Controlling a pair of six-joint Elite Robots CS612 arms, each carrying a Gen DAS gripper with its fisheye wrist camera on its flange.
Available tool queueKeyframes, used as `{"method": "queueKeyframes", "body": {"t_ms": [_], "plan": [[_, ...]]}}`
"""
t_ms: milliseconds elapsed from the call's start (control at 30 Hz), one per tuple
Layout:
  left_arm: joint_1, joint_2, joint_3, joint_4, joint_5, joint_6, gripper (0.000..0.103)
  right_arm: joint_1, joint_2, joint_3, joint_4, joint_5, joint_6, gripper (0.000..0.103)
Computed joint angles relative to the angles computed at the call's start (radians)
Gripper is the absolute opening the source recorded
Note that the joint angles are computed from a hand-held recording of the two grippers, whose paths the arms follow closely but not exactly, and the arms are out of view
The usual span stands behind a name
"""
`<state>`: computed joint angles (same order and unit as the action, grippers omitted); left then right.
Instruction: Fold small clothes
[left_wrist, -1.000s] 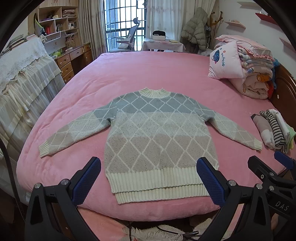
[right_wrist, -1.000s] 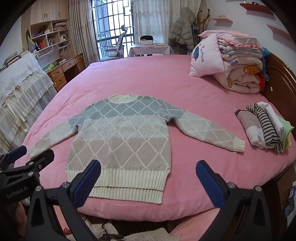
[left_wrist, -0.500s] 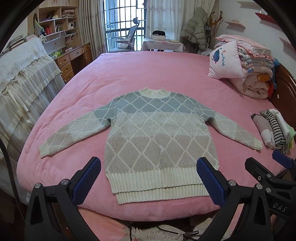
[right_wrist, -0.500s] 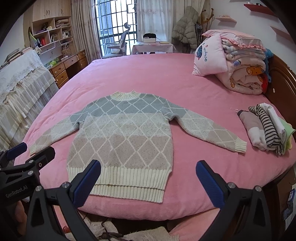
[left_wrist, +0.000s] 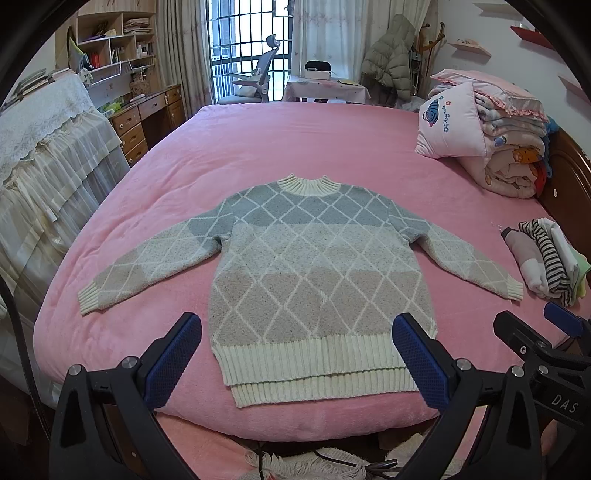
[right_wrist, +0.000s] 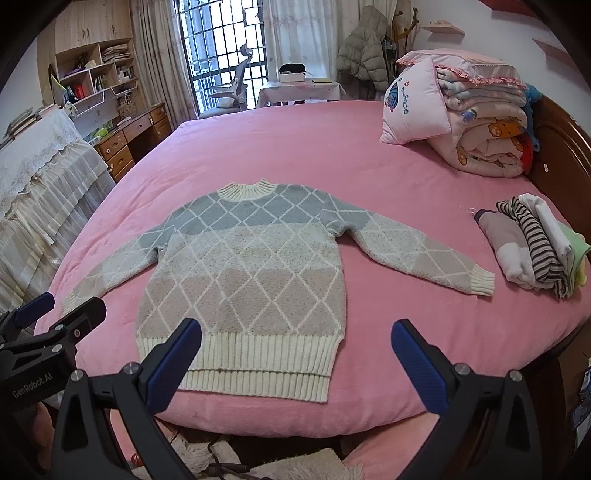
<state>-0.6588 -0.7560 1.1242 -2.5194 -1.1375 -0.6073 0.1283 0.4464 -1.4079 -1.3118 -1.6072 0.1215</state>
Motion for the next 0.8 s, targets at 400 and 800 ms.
{"method": "queueKeyframes", "body": {"t_ms": [400,800], "plan": [[0.000,0.002,-0.003,-0.004,0.001,0.009,0.102,0.001,-0.002,0.004,-0.007,0.009,0.000,0.103],[0.001,0.001,-0.001,-0.016,-0.003,0.013,0.102,0.001,0.001,0.001,-0.016,0.021,0.003,0.103]]}}
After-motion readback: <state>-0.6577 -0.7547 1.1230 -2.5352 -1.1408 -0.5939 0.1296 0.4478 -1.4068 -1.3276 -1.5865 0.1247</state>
